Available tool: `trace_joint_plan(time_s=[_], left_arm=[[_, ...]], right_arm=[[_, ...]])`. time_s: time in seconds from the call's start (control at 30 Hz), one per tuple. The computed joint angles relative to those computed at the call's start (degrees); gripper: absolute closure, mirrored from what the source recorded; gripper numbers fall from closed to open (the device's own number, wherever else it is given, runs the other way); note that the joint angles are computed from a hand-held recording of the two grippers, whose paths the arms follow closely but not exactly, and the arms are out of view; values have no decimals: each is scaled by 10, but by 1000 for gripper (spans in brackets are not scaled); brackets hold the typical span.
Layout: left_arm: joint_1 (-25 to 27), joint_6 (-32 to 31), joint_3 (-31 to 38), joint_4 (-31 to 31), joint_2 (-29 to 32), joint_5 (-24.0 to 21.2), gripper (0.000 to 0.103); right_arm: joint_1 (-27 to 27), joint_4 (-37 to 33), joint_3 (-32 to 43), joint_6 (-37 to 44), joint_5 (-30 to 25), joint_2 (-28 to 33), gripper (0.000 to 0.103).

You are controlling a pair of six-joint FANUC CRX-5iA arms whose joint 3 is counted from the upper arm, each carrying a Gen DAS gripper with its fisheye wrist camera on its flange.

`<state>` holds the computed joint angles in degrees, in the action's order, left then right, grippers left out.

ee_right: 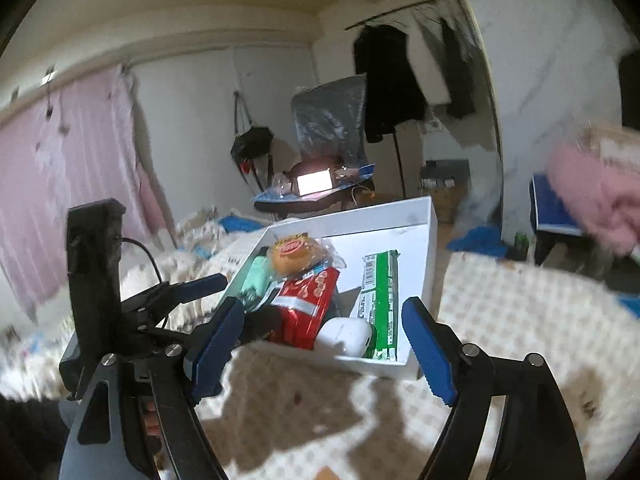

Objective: Organize objects

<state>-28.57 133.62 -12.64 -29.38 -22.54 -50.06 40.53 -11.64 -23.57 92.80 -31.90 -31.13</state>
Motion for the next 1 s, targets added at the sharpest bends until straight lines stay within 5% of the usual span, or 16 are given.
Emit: trace_joint_plan(time_s=[0.03, 0.1, 0.2, 0.53, 0.77, 1.0], left_arm=[[9, -9, -5, 28, -1, -17, 0], [30, -35, -33, 73, -17, -17, 0], [6, 13, -37, 29, -7, -45, 0], [63, -24, -54, 103, -22, -32, 0], [53, -30, -41, 94, -8, -48, 0], [51, -31, -40, 92, -7, -48, 0]], right_arm=[[5, 10, 0, -1, -8, -1, 0], [-14, -50, 23, 88, -56, 4, 0], [-57, -145, 46, 196, -99, 14, 0], [-41, -105, 34, 141, -75, 21, 0], [-1, -9, 10, 59, -58, 16, 0], [-5, -16, 12, 65, -59, 15, 0]])
